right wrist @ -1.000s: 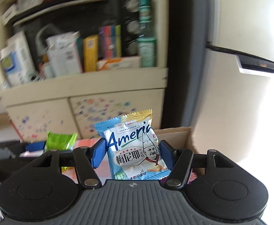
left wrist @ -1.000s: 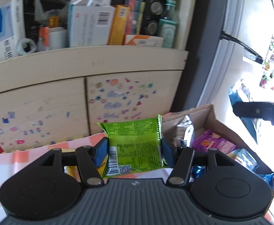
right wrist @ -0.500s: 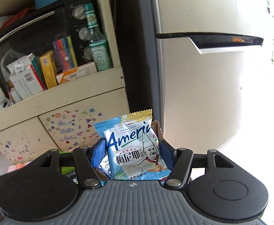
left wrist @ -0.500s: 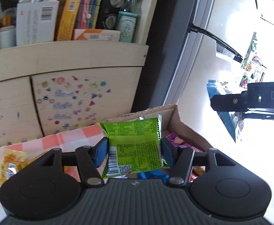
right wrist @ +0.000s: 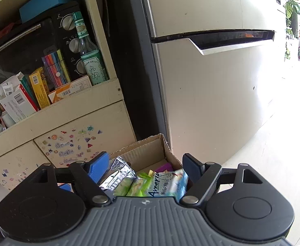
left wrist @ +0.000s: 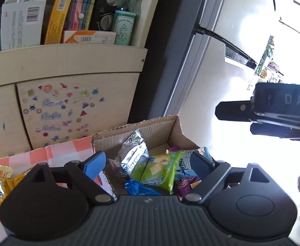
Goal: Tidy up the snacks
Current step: 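Move the left tool over the waffle packet while the right moves over the yellow packet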
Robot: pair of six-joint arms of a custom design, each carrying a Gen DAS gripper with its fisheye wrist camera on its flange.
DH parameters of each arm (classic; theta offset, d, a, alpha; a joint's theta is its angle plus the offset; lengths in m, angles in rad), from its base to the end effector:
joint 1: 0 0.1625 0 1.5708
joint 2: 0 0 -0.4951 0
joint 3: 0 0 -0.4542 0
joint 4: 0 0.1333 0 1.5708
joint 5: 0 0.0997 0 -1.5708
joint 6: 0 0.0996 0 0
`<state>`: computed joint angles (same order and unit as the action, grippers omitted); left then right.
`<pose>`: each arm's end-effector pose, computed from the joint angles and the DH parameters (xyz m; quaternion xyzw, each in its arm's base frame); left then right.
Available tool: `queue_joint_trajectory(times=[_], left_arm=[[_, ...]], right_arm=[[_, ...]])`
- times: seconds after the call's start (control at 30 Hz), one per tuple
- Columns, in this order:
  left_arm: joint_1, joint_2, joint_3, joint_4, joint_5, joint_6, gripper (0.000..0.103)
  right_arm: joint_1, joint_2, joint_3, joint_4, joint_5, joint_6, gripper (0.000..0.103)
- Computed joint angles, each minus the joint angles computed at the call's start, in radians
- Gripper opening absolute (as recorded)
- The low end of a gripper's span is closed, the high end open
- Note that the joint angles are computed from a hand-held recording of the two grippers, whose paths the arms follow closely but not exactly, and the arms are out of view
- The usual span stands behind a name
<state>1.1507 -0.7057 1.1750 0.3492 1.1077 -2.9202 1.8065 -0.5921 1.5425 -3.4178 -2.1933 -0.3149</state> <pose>-0.1517 -0.7756 0.1450 0.2054 0.8857 -0.3769 0.1769 0.2600 -0.7606 0.0966 0.1055 -0.8617 0.4014 0.2921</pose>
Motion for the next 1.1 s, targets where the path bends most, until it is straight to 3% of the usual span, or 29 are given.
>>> queue_joint_trajectory(times=[0.63, 0.9, 1.1], left_arm=[[0.052, -0.109, 0.071, 0.038, -0.157, 0.034, 0.093], [0.103, -0.128, 0.047, 0.017, -0.271, 0.028, 0.094], [0.153, -0.084, -0.031, 0.028, -0.357, -0.025, 0.094]], right_arm=[[0.021, 0.039, -0.029, 0.072, 0.064, -0.070, 0.092], [0.030, 0.059, -0.034, 0.097, 0.126, -0.130, 0.092], [0.038, 0.073, -0.032, 0.136, 0.179, -0.165, 0.092]])
